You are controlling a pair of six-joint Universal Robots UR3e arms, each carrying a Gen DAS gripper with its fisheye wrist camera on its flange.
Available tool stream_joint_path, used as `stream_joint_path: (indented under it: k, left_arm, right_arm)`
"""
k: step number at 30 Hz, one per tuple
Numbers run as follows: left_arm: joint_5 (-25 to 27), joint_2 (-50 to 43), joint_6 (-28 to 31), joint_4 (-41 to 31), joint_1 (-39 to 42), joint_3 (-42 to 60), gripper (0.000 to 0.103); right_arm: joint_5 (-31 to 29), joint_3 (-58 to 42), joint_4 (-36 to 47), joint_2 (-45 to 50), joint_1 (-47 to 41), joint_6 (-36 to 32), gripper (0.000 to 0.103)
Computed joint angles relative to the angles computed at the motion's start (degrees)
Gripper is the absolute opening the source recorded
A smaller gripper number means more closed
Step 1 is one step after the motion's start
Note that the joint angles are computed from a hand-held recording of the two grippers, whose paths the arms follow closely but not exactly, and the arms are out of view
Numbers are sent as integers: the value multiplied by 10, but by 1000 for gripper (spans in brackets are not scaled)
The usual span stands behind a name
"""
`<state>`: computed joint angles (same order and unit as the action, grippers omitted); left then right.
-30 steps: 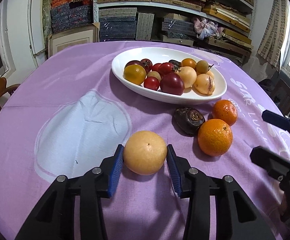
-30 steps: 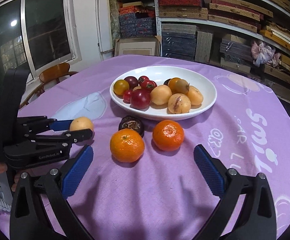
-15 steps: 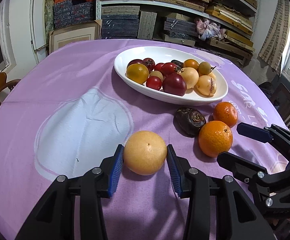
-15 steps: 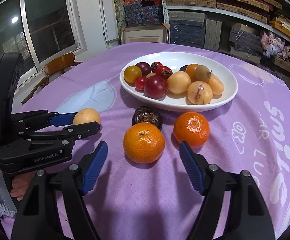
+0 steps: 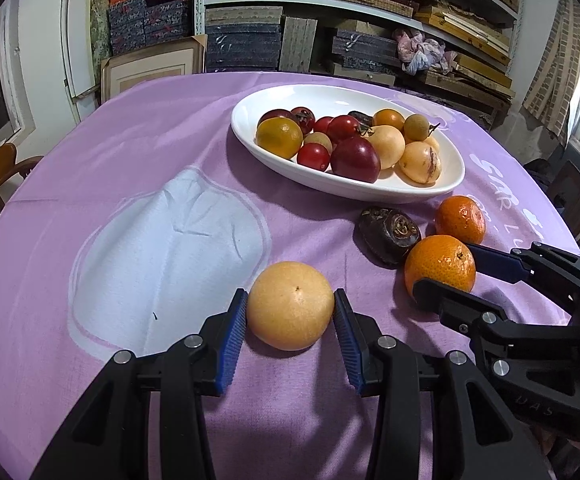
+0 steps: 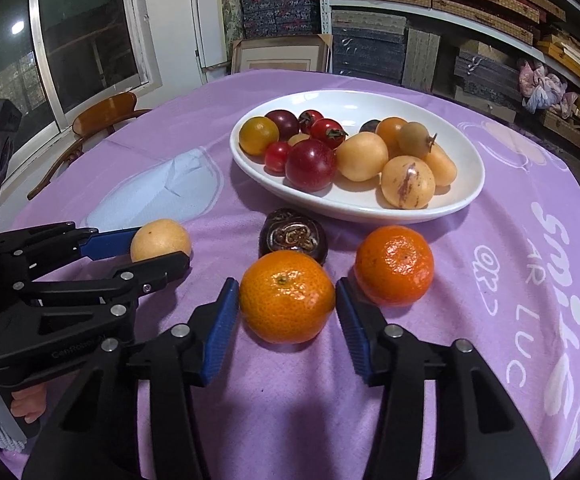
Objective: Organize fruits
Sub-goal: 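Grasp an orange tangerine with the right tool while the left tool holds the pale fruit, then carry the pale fruit and tangerine onto the plate and open both tools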
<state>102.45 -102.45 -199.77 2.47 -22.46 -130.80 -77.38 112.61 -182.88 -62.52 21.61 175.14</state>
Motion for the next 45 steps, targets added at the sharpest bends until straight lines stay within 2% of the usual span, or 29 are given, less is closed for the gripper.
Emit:
stream_joint_path:
  k: [5, 17, 23, 27, 30, 32, 35, 38, 41, 45]
  left_arm:
    - [3, -7, -1, -6, -2, 7, 44]
    - [14, -15, 0, -6, -13, 16, 44]
    - [52, -26, 6, 37, -44, 16, 43]
    - [49, -24, 1, 43, -43, 14, 43]
    - [59, -19, -5, 37, -47, 24, 44]
    - [34, -3, 6, 0, -30, 42, 44]
    - [46, 2, 44, -68, -20, 110, 44]
    - [49, -16, 64, -119, -4, 195, 43]
    - [14, -58, 63, -178, 24, 299, 43]
    - [19, -177, 59, -275, 36, 495, 43]
  right_arm:
    - [17, -37, 65, 13, -9, 2, 49]
    - [31, 7, 28, -4, -17, 0, 48]
    - [29, 35, 10, -20, -17, -4, 48]
    - [34, 72, -23, -53, -31, 2, 48]
    - [39, 104, -59, -84, -50, 15, 48]
    - [42, 107, -53, -104, -67, 18, 48]
    - [44, 72, -2, -133, -96, 22, 48]
    - [28, -12, 67, -128, -113, 26, 48]
    - [10, -118, 120, -76, -115, 36, 48]
    - [-9, -289, 199, 36, -100, 54, 48]
